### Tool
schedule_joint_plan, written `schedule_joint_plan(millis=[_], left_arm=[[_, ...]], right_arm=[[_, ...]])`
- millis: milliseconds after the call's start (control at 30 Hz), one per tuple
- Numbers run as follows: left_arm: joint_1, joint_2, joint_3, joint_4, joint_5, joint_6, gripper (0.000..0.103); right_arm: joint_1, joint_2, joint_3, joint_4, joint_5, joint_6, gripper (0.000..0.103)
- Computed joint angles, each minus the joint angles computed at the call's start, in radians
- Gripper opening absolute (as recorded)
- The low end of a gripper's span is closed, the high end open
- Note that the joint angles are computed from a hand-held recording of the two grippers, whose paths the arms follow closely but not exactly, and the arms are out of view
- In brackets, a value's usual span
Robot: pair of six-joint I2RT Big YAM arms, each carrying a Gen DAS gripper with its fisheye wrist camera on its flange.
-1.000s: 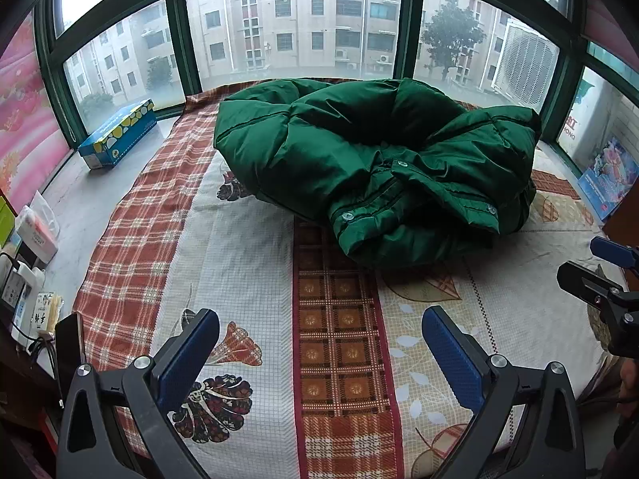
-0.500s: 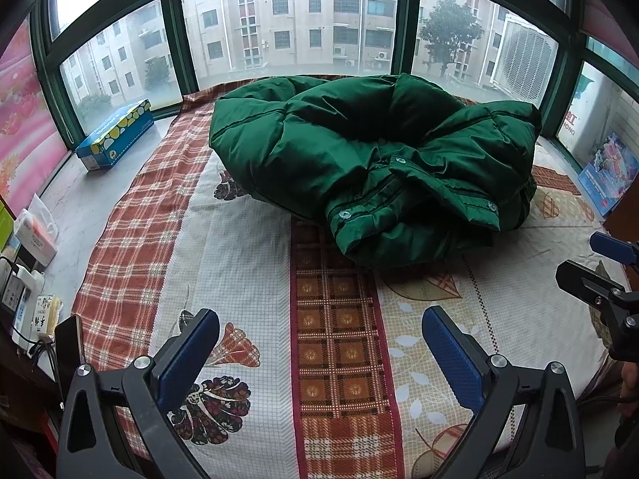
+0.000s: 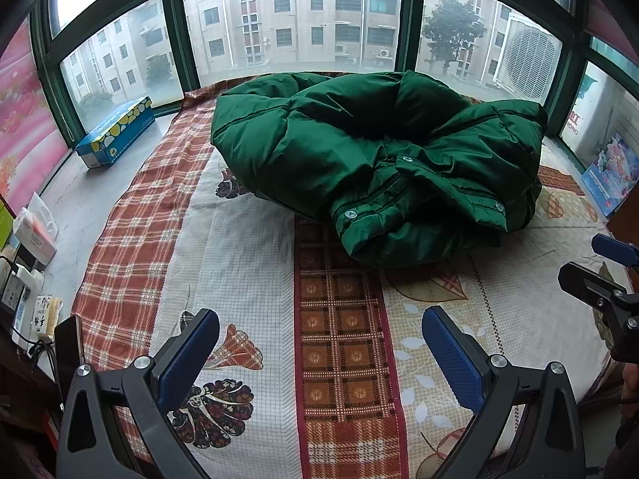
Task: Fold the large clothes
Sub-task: 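Reach into the green jacket and close both grippers on its fabric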
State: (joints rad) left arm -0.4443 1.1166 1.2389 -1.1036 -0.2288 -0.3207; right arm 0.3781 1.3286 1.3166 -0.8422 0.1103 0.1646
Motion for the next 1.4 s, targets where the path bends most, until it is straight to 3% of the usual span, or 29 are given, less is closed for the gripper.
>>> schedule_joint_plan(millis=[333, 667, 800, 933, 1033, 1167, 1300, 1367, 1400], left_arm=[[0.043, 0.016, 0.021, 0.02, -0.002, 0.058, 0.103], [0.215, 0.123, 0.152, 0.049, 0.042, 0.176, 0.103], [0.304, 0.213, 0.255, 0.037, 0.112, 0.181, 0.103], [0.377, 0.331, 0.394, 0.009, 0.207, 0.16, 0.103], [0.416, 0.444, 0.527, -0.042, 0.283, 0.146, 0.103], [0.438, 0.608, 0.719, -0.131, 0.319, 0.125, 0.103], [0.458, 0.755, 0.882, -0.225, 0.385, 0.093, 0.103], [0.468, 0.806, 0.93, -0.264, 0.427, 0.073, 0.103], [0.473, 0.827, 0.948, -0.279, 0.459, 0.07, 0.103]], right_arm=[[-0.035, 0.026, 0.033, -0.005, -0.031, -0.023, 0.103], [-0.156, 0.116, 0.175, -0.048, -0.152, -0.036, 0.103], [-0.216, 0.176, 0.254, -0.07, -0.206, 0.03, 0.103], [-0.262, 0.25, 0.346, -0.115, -0.315, 0.09, 0.103], [-0.276, 0.305, 0.408, -0.144, -0.359, 0.112, 0.103], [-0.286, 0.381, 0.485, -0.199, -0.416, 0.126, 0.103], [-0.298, 0.429, 0.518, -0.229, -0.473, 0.152, 0.087], [-0.305, 0.44, 0.517, -0.232, -0.534, 0.164, 0.074], [-0.307, 0.443, 0.515, -0.23, -0.563, 0.168, 0.062]])
